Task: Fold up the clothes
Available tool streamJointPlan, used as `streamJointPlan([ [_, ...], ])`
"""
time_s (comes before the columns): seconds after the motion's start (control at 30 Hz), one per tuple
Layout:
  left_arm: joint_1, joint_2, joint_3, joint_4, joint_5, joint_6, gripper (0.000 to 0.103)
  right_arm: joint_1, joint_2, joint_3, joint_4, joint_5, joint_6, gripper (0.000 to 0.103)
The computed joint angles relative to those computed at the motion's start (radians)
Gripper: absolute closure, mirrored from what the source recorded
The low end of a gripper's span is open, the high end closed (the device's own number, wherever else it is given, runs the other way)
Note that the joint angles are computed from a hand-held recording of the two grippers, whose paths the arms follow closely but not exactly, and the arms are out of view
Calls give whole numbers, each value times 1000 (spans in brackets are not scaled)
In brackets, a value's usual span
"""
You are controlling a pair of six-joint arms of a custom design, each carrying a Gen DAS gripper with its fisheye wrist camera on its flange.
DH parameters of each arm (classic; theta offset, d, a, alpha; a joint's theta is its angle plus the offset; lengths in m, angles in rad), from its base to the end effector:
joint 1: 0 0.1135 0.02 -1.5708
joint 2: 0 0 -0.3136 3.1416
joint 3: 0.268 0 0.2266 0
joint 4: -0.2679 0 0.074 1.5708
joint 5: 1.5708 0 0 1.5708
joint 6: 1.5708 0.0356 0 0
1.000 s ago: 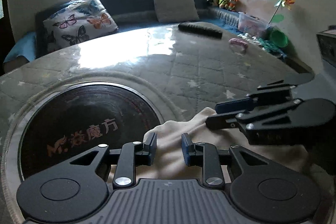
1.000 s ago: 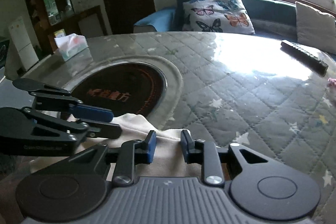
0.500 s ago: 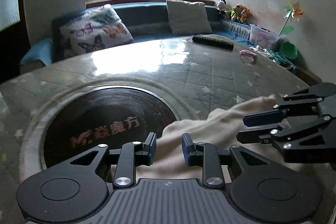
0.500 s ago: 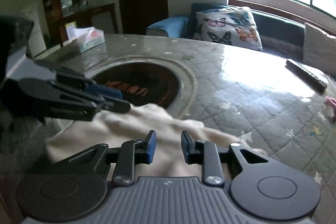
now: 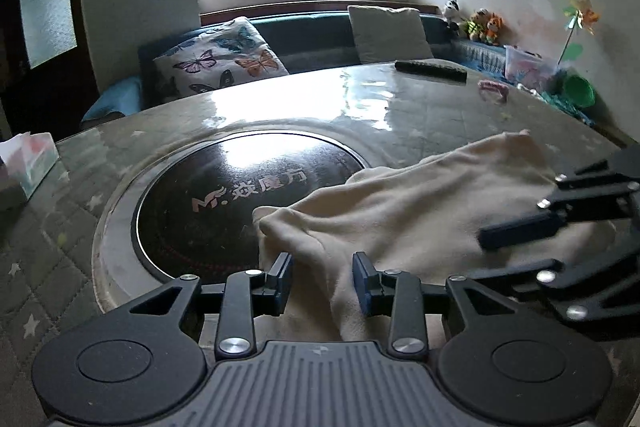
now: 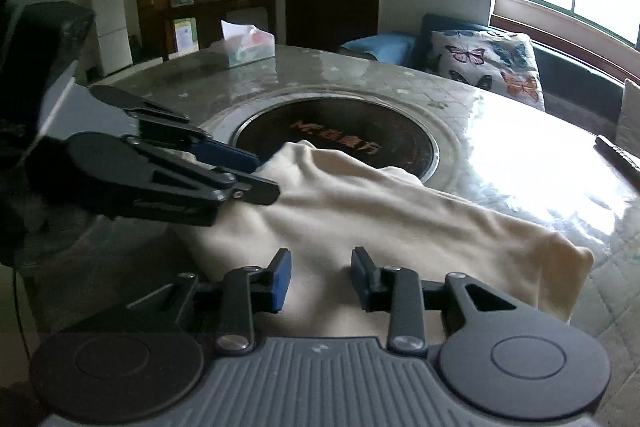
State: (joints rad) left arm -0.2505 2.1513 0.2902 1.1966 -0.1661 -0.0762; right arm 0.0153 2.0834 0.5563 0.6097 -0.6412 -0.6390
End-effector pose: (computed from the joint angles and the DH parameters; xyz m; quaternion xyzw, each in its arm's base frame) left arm 0.2658 -0.0619 0.0819 0.0418 0.8957 0.0026 0.4427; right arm 0.3053 0.0260 0.0897 -0.3846 0.8187 0.1906 0.3815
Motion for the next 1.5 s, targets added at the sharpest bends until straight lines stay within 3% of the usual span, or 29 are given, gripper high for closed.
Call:
streamJointPlan([
  [0.23, 0, 11, 0, 8, -4, -13, 66, -150, -20, -20, -12, -11, 45, 70],
  [0.4, 0, 13, -3, 10, -9, -18, 63, -237, 2, 40, -114, -26, 54, 70],
  [0.63, 0, 1, 5, -14, -16, -25, 58, -199, 3, 110, -42, -18, 181, 68],
  [0.97, 27, -20, 22, -60, 21, -31, 52, -147, 164, 323, -79, 86, 359, 68],
  [1.1, 44, -60, 45, -110, 46, -35, 49, -161, 162, 319, -65, 62, 362, 67],
  [1.2, 53, -72, 86, -150, 49, -38, 48, -166, 156, 306, -52, 47, 351, 61],
  [1.4, 79, -21, 194, -258, 27, -47, 47, -158, 173, 319, -58, 71, 342, 60],
  [1.5, 107, 2, 209, -273, 57, -54, 41, -153, 137, 281, -36, 74, 313, 54],
])
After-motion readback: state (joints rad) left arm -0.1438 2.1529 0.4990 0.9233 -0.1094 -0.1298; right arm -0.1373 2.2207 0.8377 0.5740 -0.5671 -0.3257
